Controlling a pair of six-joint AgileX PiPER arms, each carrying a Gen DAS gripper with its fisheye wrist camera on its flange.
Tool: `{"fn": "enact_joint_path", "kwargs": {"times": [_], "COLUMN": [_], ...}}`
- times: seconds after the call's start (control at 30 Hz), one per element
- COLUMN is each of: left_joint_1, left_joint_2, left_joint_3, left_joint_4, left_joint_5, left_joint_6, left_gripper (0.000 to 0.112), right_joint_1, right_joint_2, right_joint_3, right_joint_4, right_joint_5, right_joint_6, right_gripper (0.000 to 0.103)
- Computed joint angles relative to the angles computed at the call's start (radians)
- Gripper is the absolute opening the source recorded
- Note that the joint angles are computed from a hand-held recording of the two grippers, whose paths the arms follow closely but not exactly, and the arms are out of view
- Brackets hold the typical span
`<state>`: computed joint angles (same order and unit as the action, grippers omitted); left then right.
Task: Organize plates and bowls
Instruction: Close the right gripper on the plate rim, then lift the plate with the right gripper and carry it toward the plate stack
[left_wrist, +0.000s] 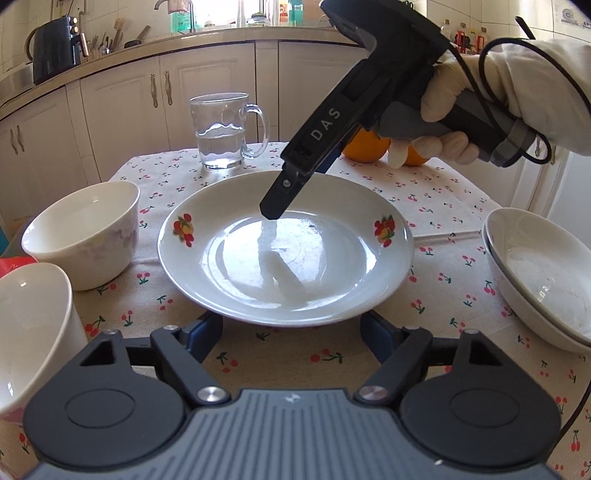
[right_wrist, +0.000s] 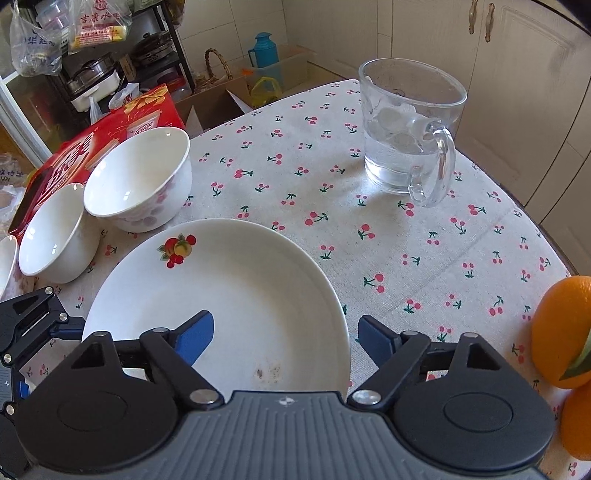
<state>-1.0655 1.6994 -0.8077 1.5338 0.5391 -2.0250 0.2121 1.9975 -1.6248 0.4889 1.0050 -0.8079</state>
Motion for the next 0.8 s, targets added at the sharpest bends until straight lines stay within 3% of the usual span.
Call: {"fn": "enact_joint_path", "kwargs": {"times": [0.2, 0.5, 0.8], "left_joint_1": [-0.001, 0.002, 0.003], "left_joint_2": [-0.002, -0.001, -0.036], "left_joint_3": [0.005, -0.004, -0.008], "left_joint_4": [0.001, -0.030, -0.158], "left_joint_5": [0.009, 0.004, -0.009], "left_joint_6": [-0.003, 0.043, 0.208], "left_gripper": [0.076, 0.076, 0.076], "right_joint_1": [-0.009, -0.023, -0.040], "right_joint_2": [0.075, 0.101, 0.048], "right_joint_3": [-0.098, -0.135, -0.059], "right_joint_4": [0.030, 0.062, 0.081], "right_joint_5": [0.081, 0.129, 0.122], "right_joint_6": [-0.019, -0.027, -0.035], "right_gripper": [0.073, 0.074, 0.074]}}
